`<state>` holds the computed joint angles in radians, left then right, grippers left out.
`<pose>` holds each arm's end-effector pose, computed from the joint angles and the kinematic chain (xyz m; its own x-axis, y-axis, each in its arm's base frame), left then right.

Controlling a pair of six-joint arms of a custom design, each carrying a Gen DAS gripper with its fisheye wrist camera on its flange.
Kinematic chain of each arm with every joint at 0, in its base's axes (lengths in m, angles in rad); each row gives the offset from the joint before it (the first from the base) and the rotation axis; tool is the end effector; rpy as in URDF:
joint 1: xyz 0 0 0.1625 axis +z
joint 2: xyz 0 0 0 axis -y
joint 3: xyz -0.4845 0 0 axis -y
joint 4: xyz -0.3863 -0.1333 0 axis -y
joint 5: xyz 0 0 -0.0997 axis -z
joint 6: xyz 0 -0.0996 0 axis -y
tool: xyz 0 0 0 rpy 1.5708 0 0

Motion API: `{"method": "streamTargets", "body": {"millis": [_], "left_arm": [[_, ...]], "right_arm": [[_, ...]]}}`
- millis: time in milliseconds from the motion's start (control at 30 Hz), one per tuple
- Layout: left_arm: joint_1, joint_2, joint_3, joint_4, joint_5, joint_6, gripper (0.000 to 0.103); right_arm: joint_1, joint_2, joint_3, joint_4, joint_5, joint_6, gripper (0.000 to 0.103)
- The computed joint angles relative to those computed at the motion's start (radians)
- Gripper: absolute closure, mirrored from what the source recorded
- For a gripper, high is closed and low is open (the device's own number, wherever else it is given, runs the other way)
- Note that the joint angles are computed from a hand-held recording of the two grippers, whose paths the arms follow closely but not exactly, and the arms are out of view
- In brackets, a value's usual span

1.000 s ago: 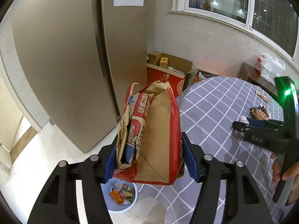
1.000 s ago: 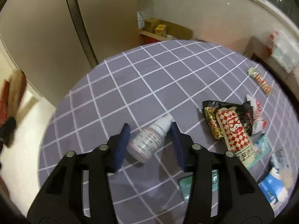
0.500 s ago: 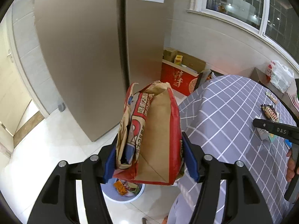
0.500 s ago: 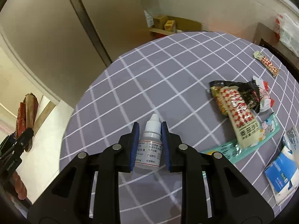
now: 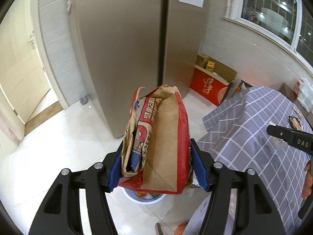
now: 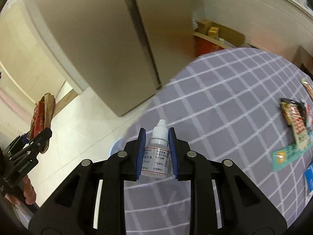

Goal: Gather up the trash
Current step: 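Carry the paper bag and eye-drop bottle over the blue bin, then open both tools to drop the bag and bottle into the bin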

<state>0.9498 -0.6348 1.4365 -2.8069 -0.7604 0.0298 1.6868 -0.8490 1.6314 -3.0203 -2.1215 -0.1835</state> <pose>-0.2856 -0.7524 0.1519 -0.7219 0.1749 -0.6695 0.5496 0.7329 -0.4011 0.1645 -0.7107 0.2488 -0.8525 0.0768 0.5171 -0.2507 0.8079 -0.5333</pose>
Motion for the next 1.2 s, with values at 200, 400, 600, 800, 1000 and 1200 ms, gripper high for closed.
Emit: {"method": "streamTargets", "body": {"millis": [200, 400, 600, 800, 1000, 1200], "left_arm": [[0.019, -0.041, 0.039, 0.012, 0.024, -0.028, 0.042], [0.044, -0.057, 0.048, 0.061, 0.033, -0.064, 0.042], [0.068, -0.048, 0.027, 0.117, 0.015, -0.092, 0.042], [0.078, -0.01, -0.029, 0.142, 0.0, -0.059, 0.035], [0.086, -0.009, -0.033, 0.149, -0.002, -0.062, 0.035], [0.107, -0.044, 0.006, 0.18, 0.021, -0.13, 0.035]], "right_arm": [[0.032, 0.056, -0.033, 0.032, 0.008, -0.021, 0.079], [0.057, 0.113, -0.078, 0.087, 0.014, -0.028, 0.079], [0.066, 0.159, -0.125, 0.143, 0.005, -0.026, 0.079], [0.064, 0.182, -0.157, 0.188, -0.009, -0.003, 0.079], [0.056, 0.212, -0.203, 0.236, -0.024, 0.02, 0.079], [0.064, 0.248, -0.238, 0.29, -0.027, 0.025, 0.079]]}}
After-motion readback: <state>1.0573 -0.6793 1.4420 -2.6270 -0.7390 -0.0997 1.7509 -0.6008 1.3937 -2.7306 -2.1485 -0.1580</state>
